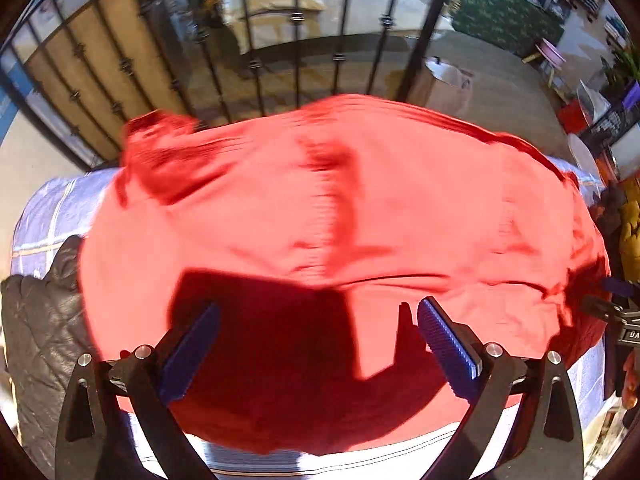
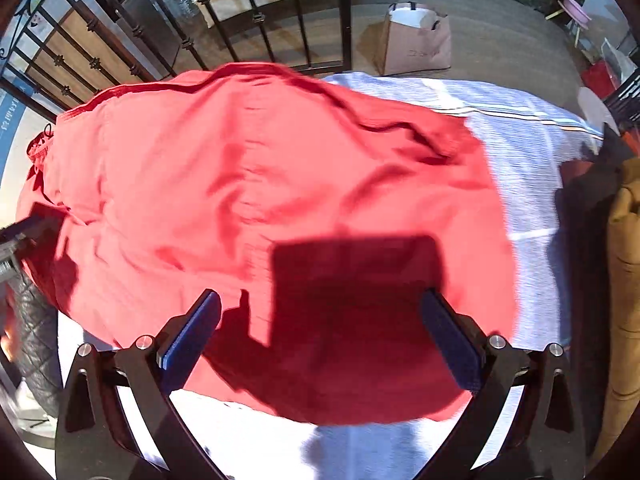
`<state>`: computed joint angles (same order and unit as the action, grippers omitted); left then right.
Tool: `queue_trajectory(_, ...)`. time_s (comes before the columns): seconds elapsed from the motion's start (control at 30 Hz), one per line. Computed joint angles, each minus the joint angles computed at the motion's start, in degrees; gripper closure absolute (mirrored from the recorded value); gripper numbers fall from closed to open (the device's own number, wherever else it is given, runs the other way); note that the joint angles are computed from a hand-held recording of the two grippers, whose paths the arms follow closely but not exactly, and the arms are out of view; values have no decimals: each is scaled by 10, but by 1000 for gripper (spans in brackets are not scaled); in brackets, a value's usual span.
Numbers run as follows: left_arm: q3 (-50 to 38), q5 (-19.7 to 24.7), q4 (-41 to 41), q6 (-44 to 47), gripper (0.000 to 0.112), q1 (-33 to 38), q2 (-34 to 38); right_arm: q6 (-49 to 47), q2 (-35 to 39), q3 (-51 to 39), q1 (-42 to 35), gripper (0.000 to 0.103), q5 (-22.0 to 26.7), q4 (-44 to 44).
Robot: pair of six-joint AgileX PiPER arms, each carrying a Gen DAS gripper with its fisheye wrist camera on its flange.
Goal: Fold large clothes
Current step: 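Press the folded jacket flat with both open tools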
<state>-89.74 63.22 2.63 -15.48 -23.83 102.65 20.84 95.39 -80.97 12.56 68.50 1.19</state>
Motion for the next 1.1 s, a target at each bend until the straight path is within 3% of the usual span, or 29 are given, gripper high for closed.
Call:
queue_trajectory(0.1, 19, -11, -35, 26, 16, 48, -10, -15, -33, 59, -28, 5, -14, -6)
queue_trajectory(0.2, 8, -14, -49, 29, 16, 65, -7, -11, -22, 63, -53, 5, -10, -2)
queue_trajectory(0.43, 39, -26, 11, -3, 16, 51, -49, -13, 4, 83, -55, 5, -27, -2)
queue_trajectory(0.63, 27, -12, -6, 37, 14, 84, 18, -45, 39, 87, -82, 4, -49, 43)
queue_trajectory(0.87, -52, 32, -51, 41, 14, 101, 105, -90, 84, 66, -106, 4, -50, 81)
queue_trajectory(1.1, -63, 38, -100, 82, 13, 130, 137, -84, 123, 46, -97, 4, -64, 82)
